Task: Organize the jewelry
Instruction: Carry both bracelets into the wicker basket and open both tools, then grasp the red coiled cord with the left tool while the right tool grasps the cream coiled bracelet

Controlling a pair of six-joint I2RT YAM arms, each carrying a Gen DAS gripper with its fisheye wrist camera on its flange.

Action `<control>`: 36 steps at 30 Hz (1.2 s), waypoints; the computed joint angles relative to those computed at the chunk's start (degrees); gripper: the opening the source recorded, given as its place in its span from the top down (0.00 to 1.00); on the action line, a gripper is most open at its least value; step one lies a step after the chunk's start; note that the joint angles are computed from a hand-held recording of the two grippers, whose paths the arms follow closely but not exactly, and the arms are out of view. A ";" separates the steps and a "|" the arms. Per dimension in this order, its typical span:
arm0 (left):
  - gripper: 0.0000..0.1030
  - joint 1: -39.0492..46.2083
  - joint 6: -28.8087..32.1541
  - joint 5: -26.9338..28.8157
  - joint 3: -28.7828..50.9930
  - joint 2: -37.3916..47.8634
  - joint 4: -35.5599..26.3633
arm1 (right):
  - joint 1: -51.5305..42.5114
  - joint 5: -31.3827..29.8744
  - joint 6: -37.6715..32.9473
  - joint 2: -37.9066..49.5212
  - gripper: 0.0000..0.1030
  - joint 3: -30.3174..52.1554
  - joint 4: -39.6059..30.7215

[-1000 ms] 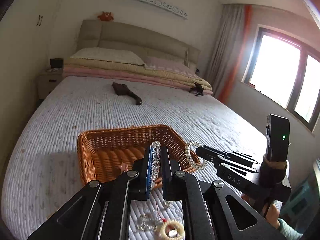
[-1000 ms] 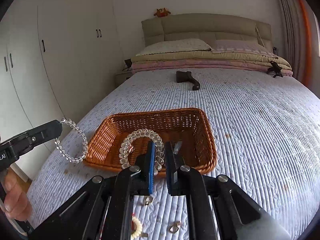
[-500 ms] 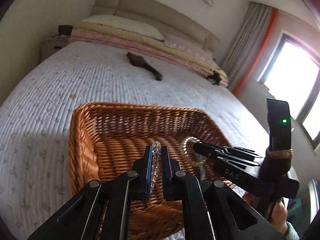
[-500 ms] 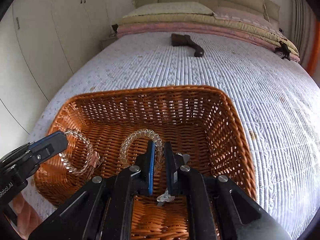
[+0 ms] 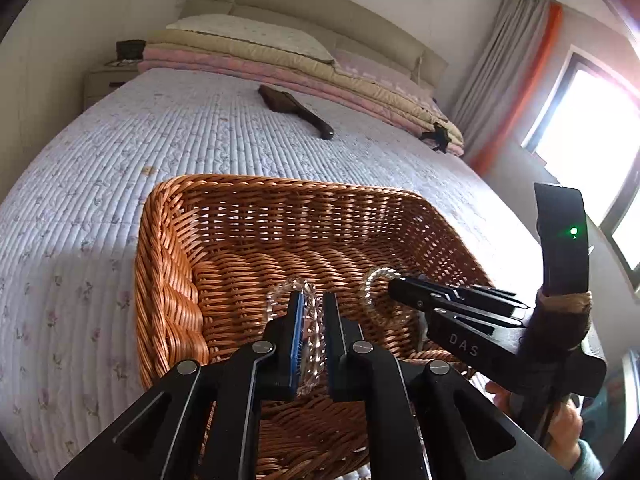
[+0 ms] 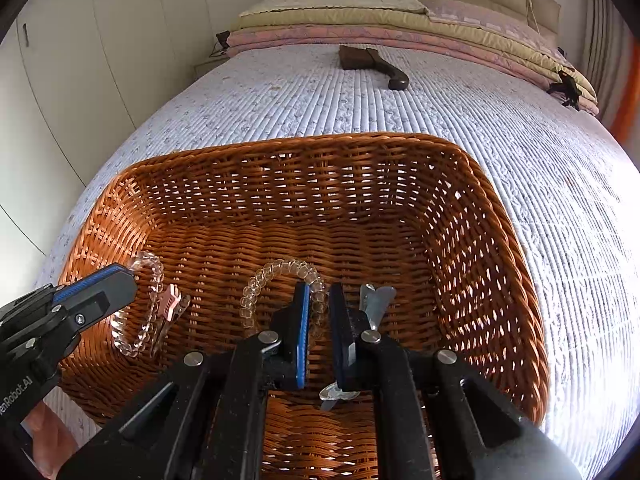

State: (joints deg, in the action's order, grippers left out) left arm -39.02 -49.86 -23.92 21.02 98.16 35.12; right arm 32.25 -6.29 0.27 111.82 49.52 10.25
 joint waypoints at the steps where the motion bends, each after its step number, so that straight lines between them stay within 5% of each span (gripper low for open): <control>1: 0.83 -0.07 0.17 0.15 -0.76 -0.47 1.27 | -0.45 -1.00 0.17 -0.42 0.88 -0.69 0.91; 4: 0.61 -2.21 -0.41 -2.70 -2.16 -3.16 1.47 | -1.85 -3.23 0.94 -2.63 0.79 -3.40 3.31; 12: 0.61 -13.26 -4.25 -13.52 -4.64 -14.41 -4.62 | -5.09 -7.07 -1.28 -20.09 0.72 -19.10 7.16; 20: 0.61 -35.45 -18.75 -31.34 3.78 -18.27 -30.01 | -13.83 -13.40 -4.94 -49.00 0.70 -36.72 1.19; 23: 0.61 -40.76 -25.83 -34.19 8.94 -17.33 -41.61 | -18.51 -18.99 -6.17 -59.25 0.70 -40.12 -6.12; 29: 0.61 -49.95 -45.30 -34.52 16.82 -9.46 -59.33 | -20.08 -22.86 -7.48 -62.16 0.69 -42.06 -11.09; 32: 0.61 -52.77 -51.70 -32.60 17.05 -3.97 -58.66 | -16.19 -20.23 -6.66 -60.45 0.69 -43.93 -8.61; 36: 0.61 -51.92 -48.77 -27.96 13.08 1.72 -43.83 | -11.79 -16.98 -5.93 -54.91 0.69 -46.02 -2.50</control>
